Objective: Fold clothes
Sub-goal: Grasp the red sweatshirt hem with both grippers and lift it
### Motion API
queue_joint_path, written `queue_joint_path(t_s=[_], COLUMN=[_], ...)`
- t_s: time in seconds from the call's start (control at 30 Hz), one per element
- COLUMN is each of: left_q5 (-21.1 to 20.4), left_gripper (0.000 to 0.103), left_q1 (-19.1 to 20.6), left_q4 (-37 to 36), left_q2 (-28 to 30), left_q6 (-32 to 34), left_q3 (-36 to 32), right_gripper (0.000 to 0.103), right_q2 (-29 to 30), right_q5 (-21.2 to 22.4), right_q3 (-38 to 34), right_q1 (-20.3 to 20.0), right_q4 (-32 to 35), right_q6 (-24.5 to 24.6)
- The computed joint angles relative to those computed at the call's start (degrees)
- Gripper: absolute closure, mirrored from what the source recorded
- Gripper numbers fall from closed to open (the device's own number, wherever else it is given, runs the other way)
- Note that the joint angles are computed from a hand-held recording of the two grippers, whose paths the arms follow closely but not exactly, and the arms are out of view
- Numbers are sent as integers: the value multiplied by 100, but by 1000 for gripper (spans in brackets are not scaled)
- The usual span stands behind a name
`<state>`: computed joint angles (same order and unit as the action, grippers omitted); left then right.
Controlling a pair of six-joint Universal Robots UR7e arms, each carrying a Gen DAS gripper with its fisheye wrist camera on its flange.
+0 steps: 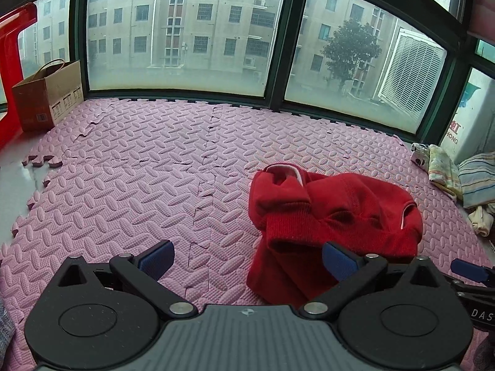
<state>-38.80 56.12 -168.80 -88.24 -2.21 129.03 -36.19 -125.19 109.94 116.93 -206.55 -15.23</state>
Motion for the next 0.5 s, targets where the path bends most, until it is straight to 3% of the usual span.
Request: queue_joint_path(t_s=[0.17, 0.27, 0.5], left_q5=[-225, -543, -1650], left_gripper=[0, 1, 27], left_q1=[206, 448, 1005], left_q4=[-84, 358, 1354], left_q2=[322, 443, 644], left_q6=[190, -133, -756], left_q3=[-482, -843, -1428], right_gripper=[21, 25, 38], right_q2=[-107, -116, -132], right_q5=[436, 660, 1240], right_q3=[-280, -462, -721], right_q1=[-138, -251, -558], right_q4=[490, 810, 1607], right_q6=[363, 704, 1536])
